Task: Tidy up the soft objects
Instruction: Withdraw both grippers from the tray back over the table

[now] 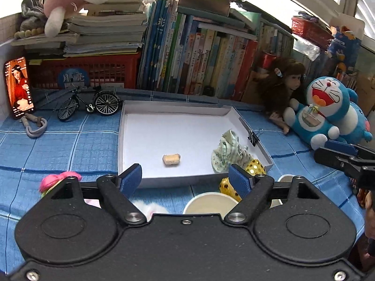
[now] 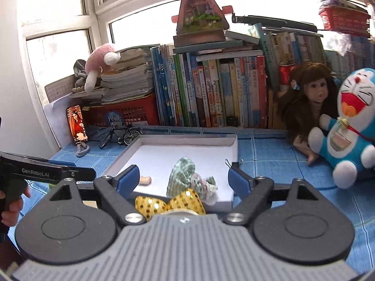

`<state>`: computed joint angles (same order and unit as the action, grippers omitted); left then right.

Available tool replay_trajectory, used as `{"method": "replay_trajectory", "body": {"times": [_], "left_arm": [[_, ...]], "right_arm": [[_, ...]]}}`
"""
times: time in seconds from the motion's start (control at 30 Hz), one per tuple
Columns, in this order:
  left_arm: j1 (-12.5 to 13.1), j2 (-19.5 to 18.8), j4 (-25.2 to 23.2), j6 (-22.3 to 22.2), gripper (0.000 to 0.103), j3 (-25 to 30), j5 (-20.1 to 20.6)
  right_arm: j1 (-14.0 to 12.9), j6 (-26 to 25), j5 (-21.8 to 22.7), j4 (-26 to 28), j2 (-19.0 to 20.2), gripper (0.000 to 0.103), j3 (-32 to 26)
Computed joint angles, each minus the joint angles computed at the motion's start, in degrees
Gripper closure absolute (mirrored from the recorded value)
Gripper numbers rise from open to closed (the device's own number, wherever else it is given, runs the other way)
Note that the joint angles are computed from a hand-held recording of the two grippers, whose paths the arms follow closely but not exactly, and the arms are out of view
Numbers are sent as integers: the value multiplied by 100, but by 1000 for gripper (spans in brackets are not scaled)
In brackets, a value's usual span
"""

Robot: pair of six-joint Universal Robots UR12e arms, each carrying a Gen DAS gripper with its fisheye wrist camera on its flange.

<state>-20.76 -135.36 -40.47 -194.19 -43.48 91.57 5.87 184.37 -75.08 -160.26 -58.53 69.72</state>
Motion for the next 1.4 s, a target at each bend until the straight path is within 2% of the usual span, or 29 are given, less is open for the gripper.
{"method": "replay_trajectory", "body": {"times": [0.27,0.47,0.7,0.87,1.1,1.4], "left_arm": [[-38,420,761,-26,21,-882,125],[-84,680,1324,-100,19,-1518,358],[-96,871,1800,-223,18,-2072,547],[-118,948,2018,-168,16,-2301,703],[-148,1001,2129,-158,15,-2502,816],[-224,1058,2404,50,13,-2763,1242]], "right_arm": [[25,-377,-237,-532,-282,6,609],[-6,-512,-99,-1070,-393,0,954],[-10,-542,-38,-1259,-446,0,1160],[-27,-371,-69,-1379,-465,0,1257],[3,-437,-309,-1501,-492,0,1391],[17,-449,-649,-1915,-538,0,1649]]}}
